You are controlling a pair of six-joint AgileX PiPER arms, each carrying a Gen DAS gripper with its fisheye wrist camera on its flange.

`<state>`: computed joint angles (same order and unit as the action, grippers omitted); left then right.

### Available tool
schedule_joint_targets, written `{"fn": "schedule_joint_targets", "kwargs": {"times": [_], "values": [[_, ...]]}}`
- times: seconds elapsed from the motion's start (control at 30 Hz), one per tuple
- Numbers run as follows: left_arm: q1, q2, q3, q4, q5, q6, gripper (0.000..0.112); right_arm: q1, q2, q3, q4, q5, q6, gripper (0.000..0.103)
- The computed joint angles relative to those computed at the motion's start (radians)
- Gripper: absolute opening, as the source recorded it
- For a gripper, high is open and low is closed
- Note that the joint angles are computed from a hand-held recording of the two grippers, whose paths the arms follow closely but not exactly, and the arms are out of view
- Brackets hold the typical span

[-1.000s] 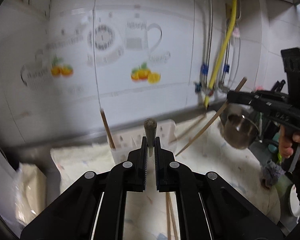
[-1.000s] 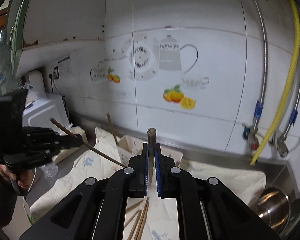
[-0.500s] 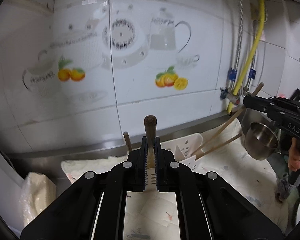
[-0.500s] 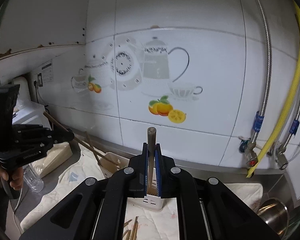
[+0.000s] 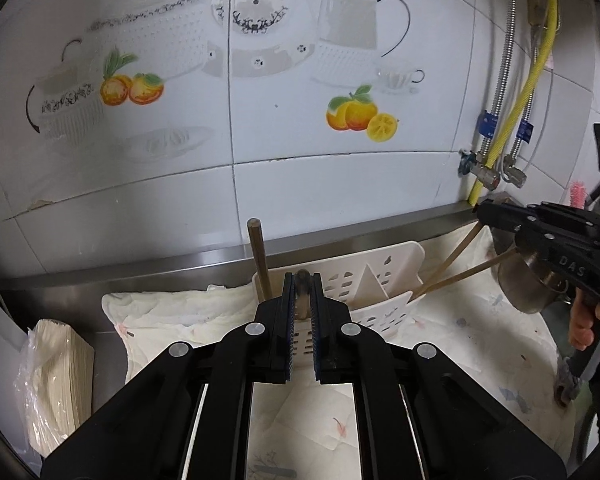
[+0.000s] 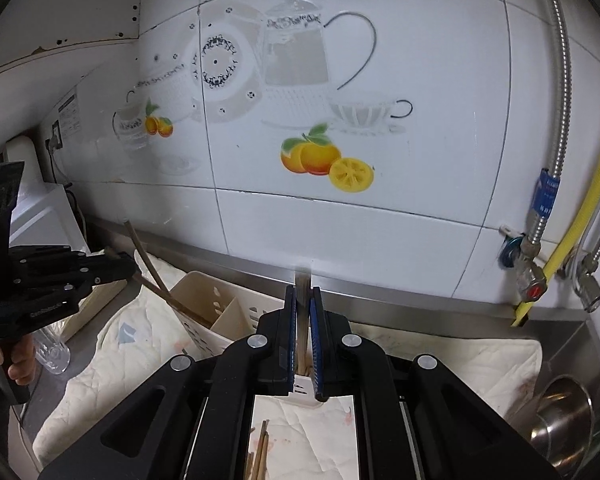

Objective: Organize utensils
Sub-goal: 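Drop the chopsticks into the white holder by opening both tools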

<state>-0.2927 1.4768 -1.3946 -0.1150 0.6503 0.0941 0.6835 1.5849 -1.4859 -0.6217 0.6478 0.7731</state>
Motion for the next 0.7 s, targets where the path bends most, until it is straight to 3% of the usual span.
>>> {"fn": "schedule_joint_targets", "kwargs": {"times": [0.13,0.27,0.7], "values": [[-0.001,-0.021,0.006,-0.004,-0.005,-0.004,0.014,0.010,-0.017,0.014,-0.029,0.000,0.026,0.009],[-0.003,-0.075,0.042,-0.002,-0.020,-0.015,0.021,0.034,-0.055,0.047,-0.092,0.006,0.085,0.024],[-0.075,-0.344,0.369,0.045,-0.094,-0.101,0.022,0.276,-0.289,0.410,-0.383,0.056,0.460,0.026]]}}
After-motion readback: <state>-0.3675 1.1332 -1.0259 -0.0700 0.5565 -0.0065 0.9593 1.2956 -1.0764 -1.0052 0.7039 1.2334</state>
